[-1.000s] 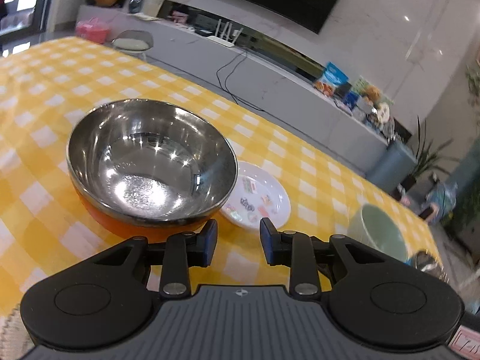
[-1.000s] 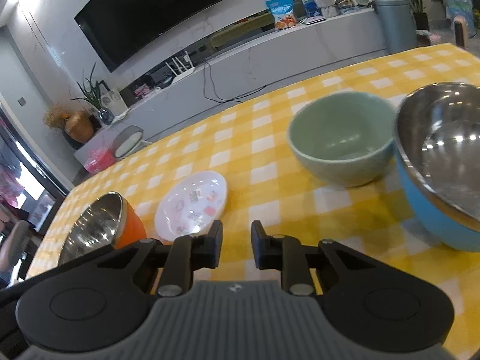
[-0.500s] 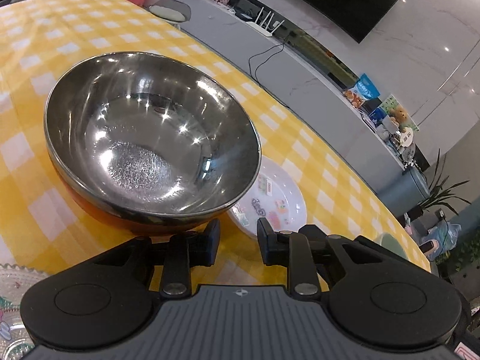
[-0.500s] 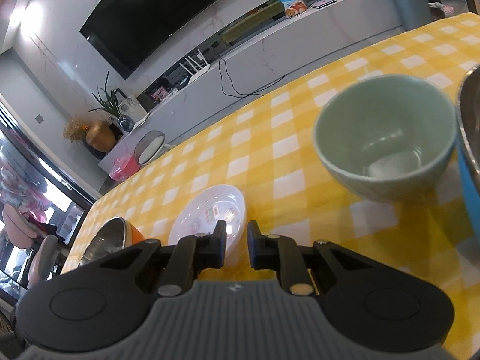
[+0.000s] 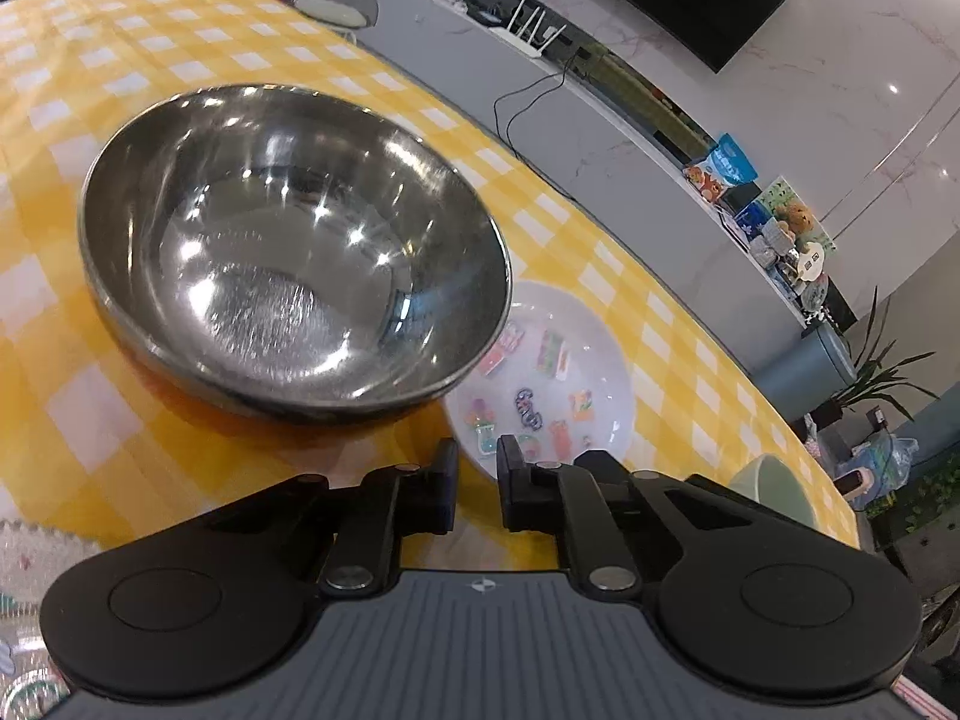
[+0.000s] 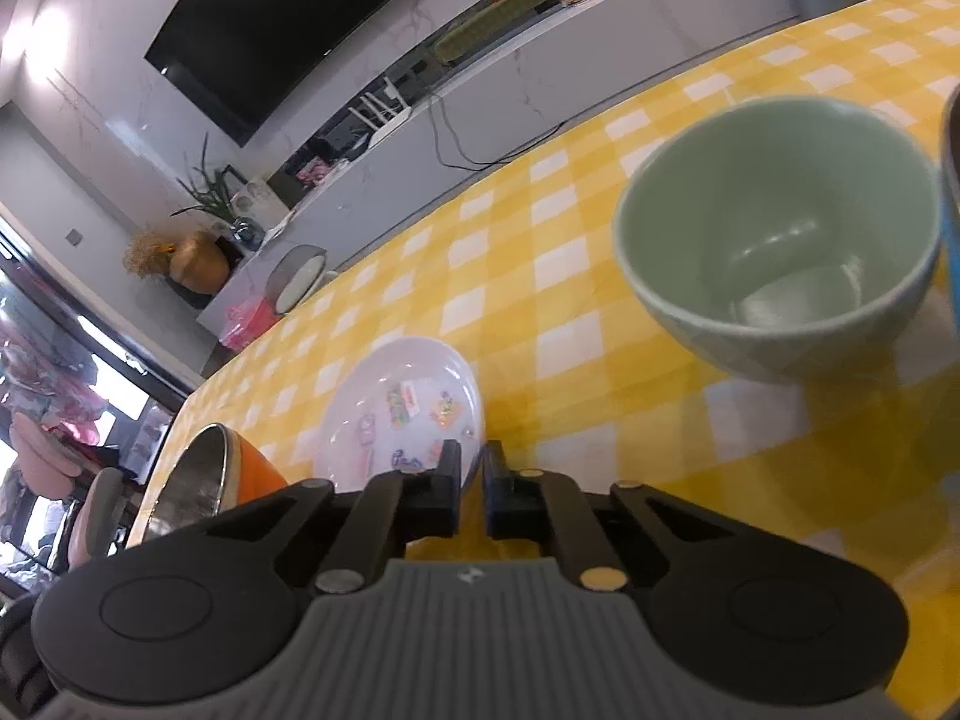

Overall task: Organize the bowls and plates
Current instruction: 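Close both tools on the small white plate's rim and lift it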

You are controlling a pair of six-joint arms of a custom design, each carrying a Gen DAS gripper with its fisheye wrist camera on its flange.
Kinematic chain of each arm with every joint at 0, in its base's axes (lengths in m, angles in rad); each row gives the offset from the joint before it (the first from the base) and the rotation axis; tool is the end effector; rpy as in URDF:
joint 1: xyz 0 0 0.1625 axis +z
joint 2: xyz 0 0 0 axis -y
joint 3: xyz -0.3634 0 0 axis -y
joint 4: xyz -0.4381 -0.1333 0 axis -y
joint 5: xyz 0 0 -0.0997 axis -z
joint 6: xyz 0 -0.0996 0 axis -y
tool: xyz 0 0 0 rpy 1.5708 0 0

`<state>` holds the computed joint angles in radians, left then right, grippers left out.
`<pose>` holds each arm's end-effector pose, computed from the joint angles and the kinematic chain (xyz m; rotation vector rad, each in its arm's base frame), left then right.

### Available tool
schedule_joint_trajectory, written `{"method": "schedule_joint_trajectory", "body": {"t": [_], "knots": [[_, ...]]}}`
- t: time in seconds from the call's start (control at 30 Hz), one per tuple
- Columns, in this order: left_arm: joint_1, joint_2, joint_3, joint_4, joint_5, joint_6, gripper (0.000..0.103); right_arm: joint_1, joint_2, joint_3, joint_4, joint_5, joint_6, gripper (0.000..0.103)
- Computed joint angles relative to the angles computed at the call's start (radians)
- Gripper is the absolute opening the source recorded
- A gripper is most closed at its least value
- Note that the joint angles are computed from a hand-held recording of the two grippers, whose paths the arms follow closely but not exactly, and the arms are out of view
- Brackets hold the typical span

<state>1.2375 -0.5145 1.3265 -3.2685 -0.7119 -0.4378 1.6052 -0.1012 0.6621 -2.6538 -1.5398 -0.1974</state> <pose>-0.0420 -0.7593 0.0594 -0.6173 2.2647 -1.4031 0.1662 -0.8634 -0.0704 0.3620 -3.0014 0.8088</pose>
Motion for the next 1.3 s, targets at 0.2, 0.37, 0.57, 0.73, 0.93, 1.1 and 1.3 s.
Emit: {"method": "schedule_joint_trajectory", "body": {"t": [0.2, 0.37, 0.57, 0.73, 0.93, 1.1, 1.3], "knots": [[-0.01, -0.046, 0.062, 0.011, -0.024, -0.007, 0.014, 0.014, -0.086, 0.119, -0.029, -0.045, 0.049, 0.002], [-0.021, -0.099, 0.133, 0.062, -0.05, -0.037, 0.014, 0.02, -0.179, 0.235, -0.016, -0.113, 0.11, 0.001], [-0.037, -0.153, 0.211, 0.064, -0.061, 0.0, 0.027, 0.022, -0.278, 0.353, 0.008, -0.219, 0.13, 0.0], [-0.047, -0.182, 0.23, 0.125, -0.075, 0.058, 0.027, 0.017, -0.364, 0.459, 0.016, -0.271, 0.131, 0.0], [-0.059, -0.185, 0.242, 0.14, -0.077, 0.124, 0.027, 0.018, -0.44, 0.555, -0.006, -0.332, 0.067, 0.0], [-0.056, -0.181, 0.241, 0.148, -0.09, 0.131, 0.028, 0.013, -0.477, 0.619, -0.066, -0.356, 0.014, 0.009], [-0.047, -0.171, 0.218, 0.176, -0.127, 0.157, 0.028, 0.012, -0.483, 0.631, -0.11, -0.345, 0.042, 0.021]]}}
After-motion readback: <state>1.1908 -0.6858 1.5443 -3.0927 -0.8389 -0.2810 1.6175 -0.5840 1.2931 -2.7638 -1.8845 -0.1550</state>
